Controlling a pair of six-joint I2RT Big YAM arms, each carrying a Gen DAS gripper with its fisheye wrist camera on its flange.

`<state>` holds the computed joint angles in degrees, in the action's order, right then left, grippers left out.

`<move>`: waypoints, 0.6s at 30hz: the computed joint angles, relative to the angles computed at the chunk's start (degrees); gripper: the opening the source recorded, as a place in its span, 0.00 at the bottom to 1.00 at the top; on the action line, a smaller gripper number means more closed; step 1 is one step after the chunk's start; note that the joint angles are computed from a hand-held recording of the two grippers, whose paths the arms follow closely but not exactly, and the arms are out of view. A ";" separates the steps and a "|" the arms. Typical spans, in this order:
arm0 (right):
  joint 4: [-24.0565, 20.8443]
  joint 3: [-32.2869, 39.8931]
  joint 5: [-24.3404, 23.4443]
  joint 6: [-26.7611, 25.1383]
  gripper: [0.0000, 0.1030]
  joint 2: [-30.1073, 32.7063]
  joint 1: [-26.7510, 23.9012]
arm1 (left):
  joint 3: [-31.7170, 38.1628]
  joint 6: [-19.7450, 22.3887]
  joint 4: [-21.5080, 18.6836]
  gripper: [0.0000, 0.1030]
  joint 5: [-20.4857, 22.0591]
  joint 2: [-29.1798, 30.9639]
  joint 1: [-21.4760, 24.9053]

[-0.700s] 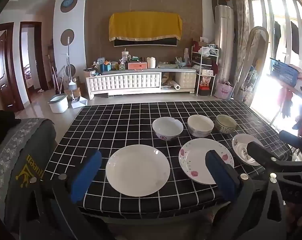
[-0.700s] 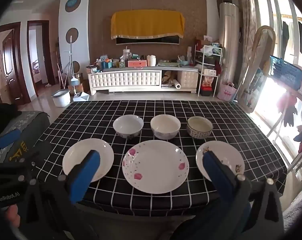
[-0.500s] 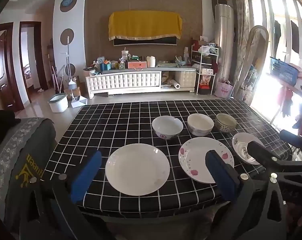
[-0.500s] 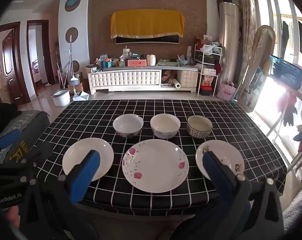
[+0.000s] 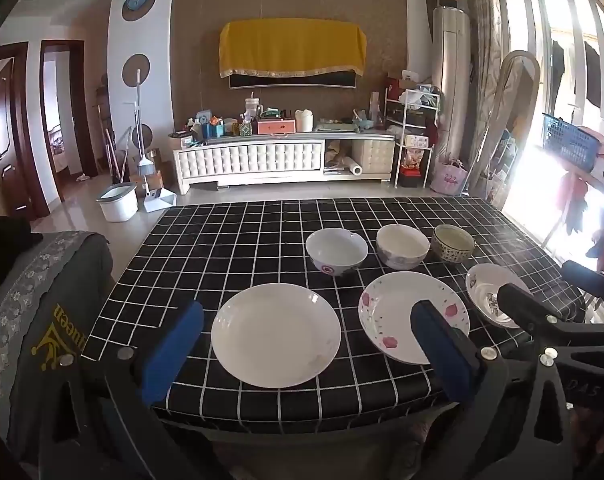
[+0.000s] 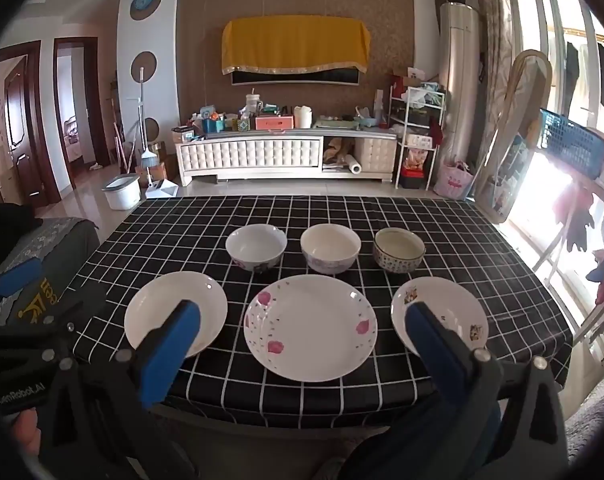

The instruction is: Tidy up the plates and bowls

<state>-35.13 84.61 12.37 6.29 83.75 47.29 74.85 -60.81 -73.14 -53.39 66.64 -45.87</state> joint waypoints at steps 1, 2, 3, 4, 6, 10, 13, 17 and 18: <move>-0.13 0.02 0.04 -0.07 1.00 -0.02 0.02 | -0.01 -0.01 -0.06 1.00 0.07 -0.01 0.02; -0.38 0.20 0.07 -0.07 1.00 0.01 0.07 | 0.13 0.08 -0.10 1.00 0.14 0.04 0.10; -0.50 0.28 0.06 -0.07 1.00 0.07 0.07 | 0.01 0.16 0.05 1.00 0.28 -0.09 0.14; -0.55 0.29 -0.09 -0.09 1.00 0.04 0.05 | 0.04 0.19 0.09 1.00 0.45 -0.08 0.20; -0.57 0.26 -0.18 0.02 1.00 0.20 0.01 | -0.03 0.04 0.00 1.00 0.47 -0.19 0.09; -0.54 0.03 -0.52 0.17 1.00 0.25 -0.08 | -0.26 0.15 0.23 1.00 0.37 -0.24 0.12; -0.56 0.17 -0.44 0.10 1.00 0.29 -0.06 | -0.09 -0.08 -0.24 1.00 0.31 -0.12 0.07; -0.78 0.38 -0.46 -0.14 1.00 0.56 -0.18 | -0.24 -0.20 -0.27 1.00 0.39 -0.18 -0.03; -0.88 0.41 -0.46 -0.16 1.00 0.54 -0.20 | -0.21 -0.30 -0.45 1.00 0.34 -0.10 -0.09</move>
